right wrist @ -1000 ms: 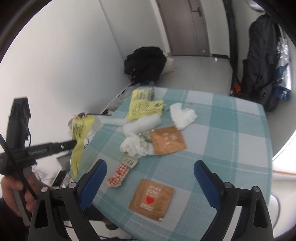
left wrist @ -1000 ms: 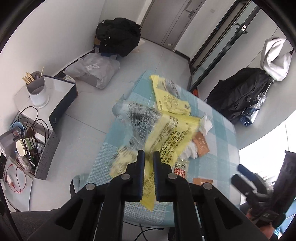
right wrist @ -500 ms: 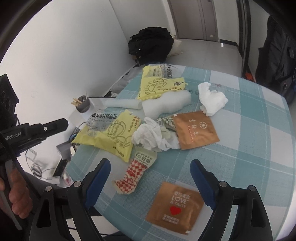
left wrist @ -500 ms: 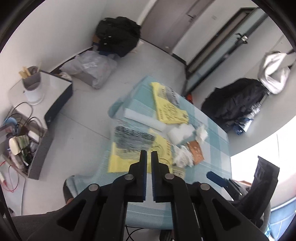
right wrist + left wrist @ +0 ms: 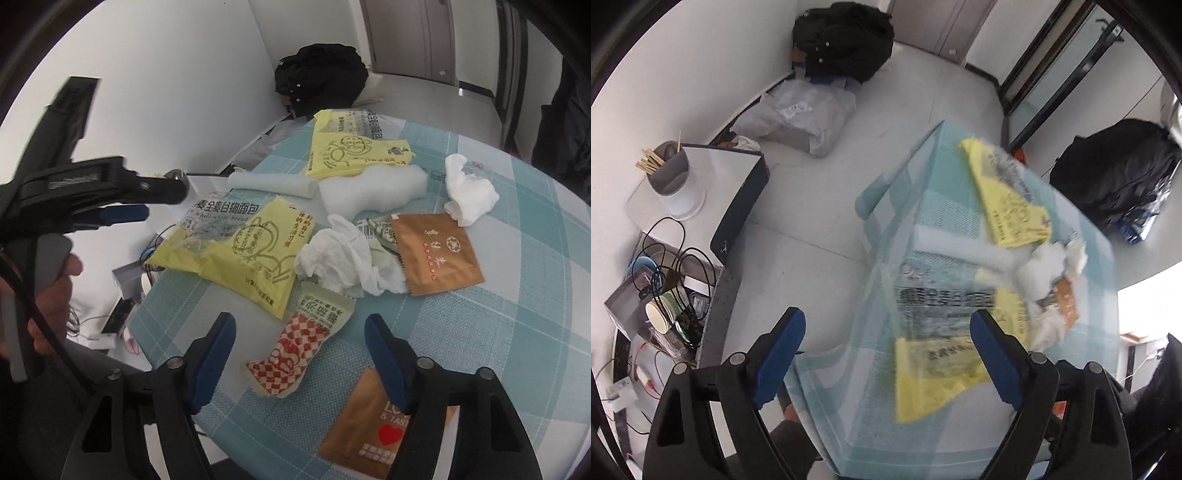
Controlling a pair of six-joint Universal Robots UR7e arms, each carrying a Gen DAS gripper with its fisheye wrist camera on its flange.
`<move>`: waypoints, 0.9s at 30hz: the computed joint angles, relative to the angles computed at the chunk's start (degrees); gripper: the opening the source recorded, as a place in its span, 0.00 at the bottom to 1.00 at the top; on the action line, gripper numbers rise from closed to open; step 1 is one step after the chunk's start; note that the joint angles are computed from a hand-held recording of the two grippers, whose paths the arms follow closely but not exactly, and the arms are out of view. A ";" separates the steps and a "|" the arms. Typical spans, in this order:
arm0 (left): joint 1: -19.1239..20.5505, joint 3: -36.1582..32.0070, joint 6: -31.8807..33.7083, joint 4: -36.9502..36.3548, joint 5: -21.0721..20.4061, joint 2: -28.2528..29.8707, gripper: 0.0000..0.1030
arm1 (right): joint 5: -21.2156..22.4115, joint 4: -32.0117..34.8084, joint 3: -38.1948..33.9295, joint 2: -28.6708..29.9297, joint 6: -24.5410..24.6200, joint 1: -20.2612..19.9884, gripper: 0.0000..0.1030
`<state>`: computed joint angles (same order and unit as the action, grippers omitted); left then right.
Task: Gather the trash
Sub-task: 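Lift the bread wrapper with the left tool while the right tool grasps the red-checked snack packet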
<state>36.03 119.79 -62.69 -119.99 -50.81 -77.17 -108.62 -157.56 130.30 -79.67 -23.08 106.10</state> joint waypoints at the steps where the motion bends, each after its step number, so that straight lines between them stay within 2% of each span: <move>1: 0.67 0.33 0.54 -0.63 -0.63 0.04 0.86 | 0.32 0.23 0.00 0.08 -0.06 -0.22 0.61; 5: 2.83 1.82 1.60 -4.15 -4.30 -0.15 0.86 | 0.34 -0.43 0.15 0.86 -0.48 -0.46 0.57; 7: 2.94 1.89 2.23 -4.68 -4.93 0.47 0.86 | -0.61 -2.22 0.31 1.72 -1.51 -0.01 0.51; 8: 2.87 2.12 3.02 -5.46 -4.97 0.66 0.81 | -1.28 -3.02 0.48 1.97 -1.86 0.32 0.48; 9: 2.61 2.22 3.43 -5.84 -4.86 0.81 0.70 | -2.56 -3.72 0.47 2.47 -2.38 0.83 0.42; 10: 2.49 2.30 3.88 -6.36 -4.93 0.92 0.64 | -3.76 -4.61 0.59 2.89 -2.88 1.31 0.37; 12: 2.48 2.70 5.05 -8.63 -5.73 0.95 0.40 | -4.35 -5.10 0.84 2.89 -3.74 1.49 0.36; 14: 2.43 3.01 5.54 -10.39 -6.08 0.63 0.26 | -4.37 -5.29 1.06 2.78 -4.19 1.40 0.33; 18: 1.70 2.44 3.79 -8.28 -4.76 0.19 0.11 | -4.62 -4.35 1.41 1.97 -4.52 1.56 0.26; 19: 1.51 2.40 2.94 -7.95 -4.59 0.11 0.08 | -4.47 -4.01 1.43 1.81 -4.46 1.50 0.22; 21: 1.58 2.76 2.68 -8.69 -4.50 -0.18 0.04 | -4.50 -4.04 0.99 2.39 -4.47 1.41 0.21; 27: -0.02 2.87 -1.64 -5.68 -2.55 -1.81 0.02 | -4.73 -2.97 1.50 1.24 -3.74 1.52 0.20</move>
